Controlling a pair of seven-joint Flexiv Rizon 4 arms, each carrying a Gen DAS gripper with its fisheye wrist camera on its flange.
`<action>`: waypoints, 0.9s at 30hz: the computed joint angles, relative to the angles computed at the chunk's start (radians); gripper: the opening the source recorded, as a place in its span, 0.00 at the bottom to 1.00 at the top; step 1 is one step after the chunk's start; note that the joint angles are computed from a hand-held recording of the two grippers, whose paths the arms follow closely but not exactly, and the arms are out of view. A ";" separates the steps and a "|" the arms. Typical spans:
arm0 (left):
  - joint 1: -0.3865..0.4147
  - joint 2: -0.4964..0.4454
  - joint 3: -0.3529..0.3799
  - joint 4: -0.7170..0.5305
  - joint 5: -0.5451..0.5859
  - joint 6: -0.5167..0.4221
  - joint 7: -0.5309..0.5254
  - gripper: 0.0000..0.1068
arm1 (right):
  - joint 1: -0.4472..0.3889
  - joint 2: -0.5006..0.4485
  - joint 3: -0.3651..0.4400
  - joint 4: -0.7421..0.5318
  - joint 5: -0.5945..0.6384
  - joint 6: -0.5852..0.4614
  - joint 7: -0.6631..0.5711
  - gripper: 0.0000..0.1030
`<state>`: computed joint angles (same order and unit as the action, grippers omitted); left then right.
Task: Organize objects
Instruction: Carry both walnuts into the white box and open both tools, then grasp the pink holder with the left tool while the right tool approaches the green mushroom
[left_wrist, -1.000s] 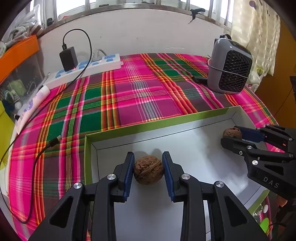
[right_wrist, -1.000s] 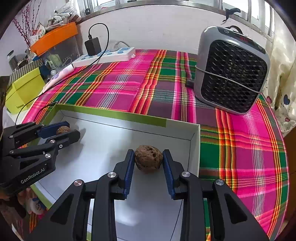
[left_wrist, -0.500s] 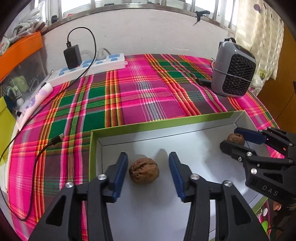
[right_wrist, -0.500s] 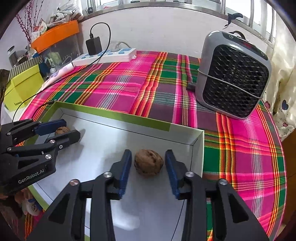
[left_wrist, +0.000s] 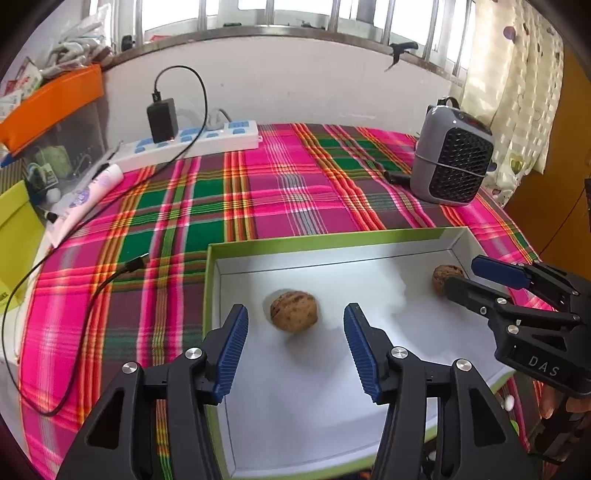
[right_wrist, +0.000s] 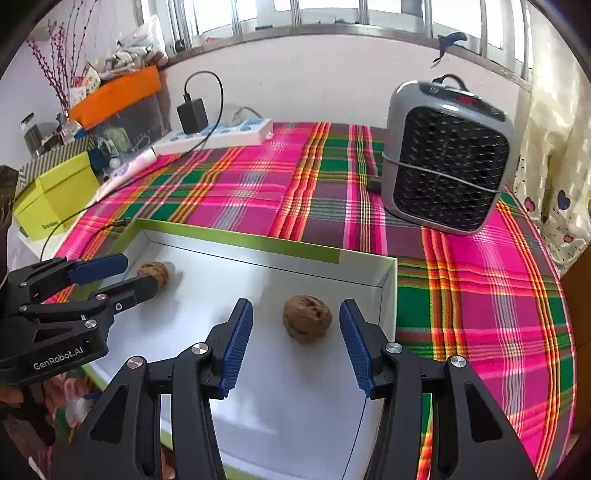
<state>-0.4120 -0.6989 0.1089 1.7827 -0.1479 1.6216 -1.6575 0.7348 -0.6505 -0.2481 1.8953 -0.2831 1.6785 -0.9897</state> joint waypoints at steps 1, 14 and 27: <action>0.012 0.010 -0.016 0.018 0.002 0.015 0.001 0.53 | 0.009 0.005 -0.008 0.010 0.004 0.008 0.003 0.49; -0.020 0.095 -0.012 0.192 -0.042 0.150 -0.003 0.55 | 0.179 0.068 -0.132 0.162 0.186 0.131 -0.038 0.49; -0.033 0.163 -0.041 0.408 -0.132 0.346 0.032 0.55 | 0.318 0.141 -0.177 0.309 0.411 0.249 -0.218 0.49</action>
<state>-0.4453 -0.5363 0.0683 2.1911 -0.2798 1.9677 -1.6257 1.0528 -0.5092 -0.4248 2.2038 0.1280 1.9277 -1.2074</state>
